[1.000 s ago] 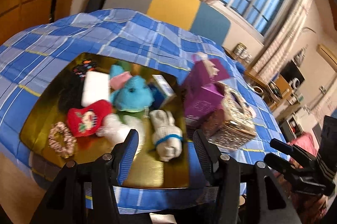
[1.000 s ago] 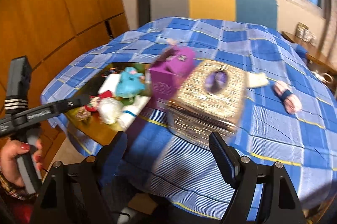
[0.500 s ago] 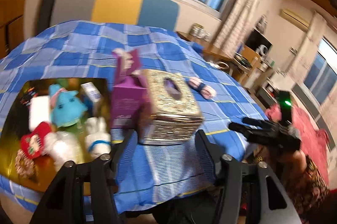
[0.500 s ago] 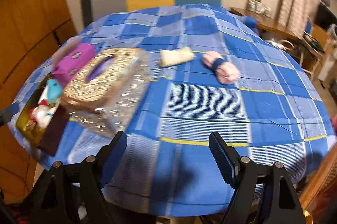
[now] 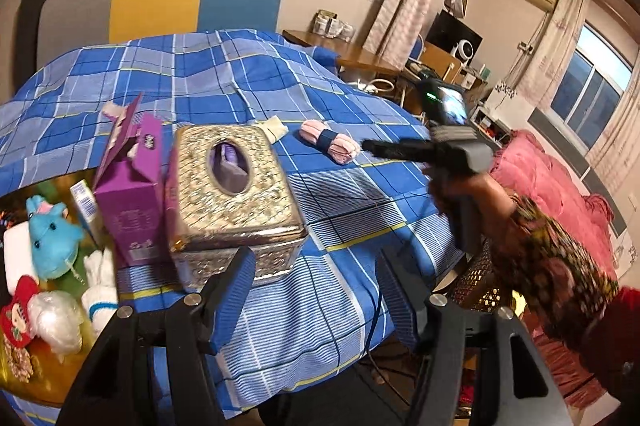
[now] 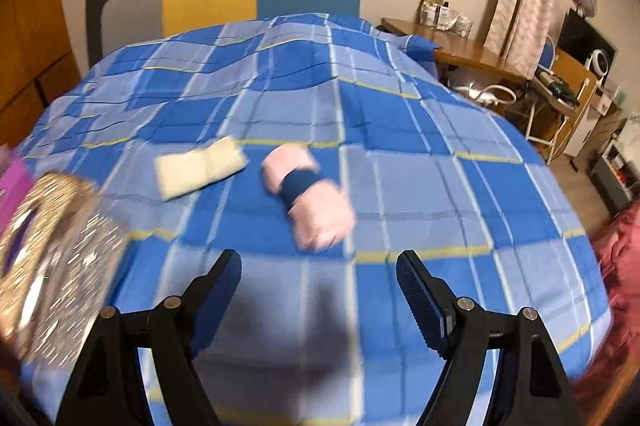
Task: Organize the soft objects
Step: 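Move the right tool back over the bed toward the pink towel roll, then grasp the pink towel roll with blue band using the right tool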
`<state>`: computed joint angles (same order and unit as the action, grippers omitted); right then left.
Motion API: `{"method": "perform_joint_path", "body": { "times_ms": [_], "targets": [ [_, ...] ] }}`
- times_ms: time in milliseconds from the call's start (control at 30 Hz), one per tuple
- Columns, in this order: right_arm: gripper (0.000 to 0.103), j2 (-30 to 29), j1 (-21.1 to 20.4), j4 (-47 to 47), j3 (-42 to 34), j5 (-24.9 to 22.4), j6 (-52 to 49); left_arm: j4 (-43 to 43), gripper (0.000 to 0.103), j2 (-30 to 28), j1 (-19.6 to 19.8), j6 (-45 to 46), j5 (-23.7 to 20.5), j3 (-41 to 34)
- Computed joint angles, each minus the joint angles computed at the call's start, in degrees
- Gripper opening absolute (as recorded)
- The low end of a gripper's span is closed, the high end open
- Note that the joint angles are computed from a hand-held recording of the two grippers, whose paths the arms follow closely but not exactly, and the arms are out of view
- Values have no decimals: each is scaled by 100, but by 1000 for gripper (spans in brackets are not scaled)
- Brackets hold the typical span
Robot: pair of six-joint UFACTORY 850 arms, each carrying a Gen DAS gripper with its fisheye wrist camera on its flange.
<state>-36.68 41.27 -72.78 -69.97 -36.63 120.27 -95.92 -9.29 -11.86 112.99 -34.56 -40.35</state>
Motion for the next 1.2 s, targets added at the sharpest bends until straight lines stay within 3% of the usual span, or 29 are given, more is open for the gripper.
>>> {"method": "perform_joint_path", "body": {
  "times_ms": [300,533,600,667,767,867,1067,1200],
  "targets": [
    [81,-753,-750,-639,-661,683,-68,90,63,-313,-496,-292,383,-470],
    [79,-1271,-903,30,-1237,955,-1150,416,63,-700,-836,-896,717,-1037],
    [74,-1357,-935,311,-1337,1010,-1442,642,63,-844,-950,-1223,885,-1263],
    [59,-1417,-958,546,-1408,1119,-1717,891,63,-989,-1048,-1565,989,-1486],
    [47,-1460,-929,873,-1500,1087,-2080,1028,63,-1144,-1139,-1880,1099,-1704],
    [42,-1402,-934,1186,-1496,1092,-2219,1313,63,-1318,-1223,-2287,1244,-1931],
    [39,-1124,-1030,1531,-1222,994,-1926,2897,65,-1754,-1540,-3997,1819,-2670],
    [39,-985,-1148,1903,-1001,980,-1837,5146,68,-2385,-1732,-6178,1886,-3599]
  ]
}}
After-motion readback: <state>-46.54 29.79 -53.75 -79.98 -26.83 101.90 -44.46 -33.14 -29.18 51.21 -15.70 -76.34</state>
